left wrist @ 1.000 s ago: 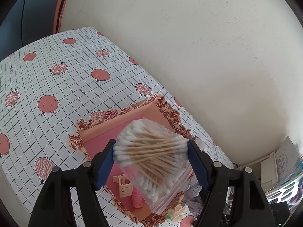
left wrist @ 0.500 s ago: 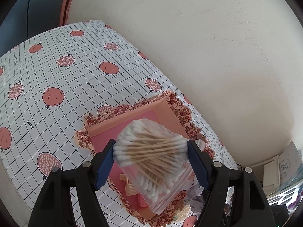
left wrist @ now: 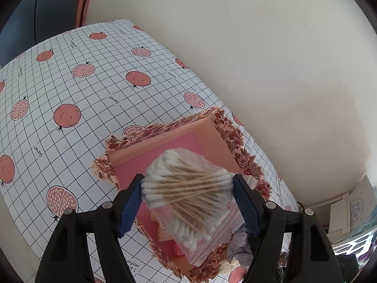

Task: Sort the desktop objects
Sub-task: 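Lower both items into the gift box and open both grippers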

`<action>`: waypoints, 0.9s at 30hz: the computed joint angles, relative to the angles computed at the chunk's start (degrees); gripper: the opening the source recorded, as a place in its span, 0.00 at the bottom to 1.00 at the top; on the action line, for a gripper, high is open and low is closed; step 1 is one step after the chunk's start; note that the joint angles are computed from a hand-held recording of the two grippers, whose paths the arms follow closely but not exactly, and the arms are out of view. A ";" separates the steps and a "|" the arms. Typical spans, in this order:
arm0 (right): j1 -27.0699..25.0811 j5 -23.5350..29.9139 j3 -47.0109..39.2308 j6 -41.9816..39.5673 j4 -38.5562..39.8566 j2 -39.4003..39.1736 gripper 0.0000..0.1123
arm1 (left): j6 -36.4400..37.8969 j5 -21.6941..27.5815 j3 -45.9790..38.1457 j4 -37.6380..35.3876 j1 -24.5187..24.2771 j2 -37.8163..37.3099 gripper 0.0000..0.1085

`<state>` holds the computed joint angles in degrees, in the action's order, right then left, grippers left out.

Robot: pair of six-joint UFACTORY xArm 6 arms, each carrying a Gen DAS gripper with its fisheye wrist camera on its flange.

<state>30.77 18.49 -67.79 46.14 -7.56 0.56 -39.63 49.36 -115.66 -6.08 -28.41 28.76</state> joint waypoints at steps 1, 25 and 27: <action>-0.04 -0.06 0.12 0.01 0.18 -0.04 0.67 | -0.06 0.11 -0.06 -0.09 0.04 0.07 0.70; -0.28 0.23 0.77 0.78 -0.21 -0.91 0.75 | 1.25 1.82 -1.55 -1.74 -0.21 1.04 0.76; -0.52 0.43 0.89 1.56 -1.07 -1.17 0.75 | 0.70 1.95 -1.48 -1.38 -0.26 0.99 0.79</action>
<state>30.25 18.92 -66.90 47.70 -8.63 -0.61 -38.93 51.31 -117.14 -7.46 -28.67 29.75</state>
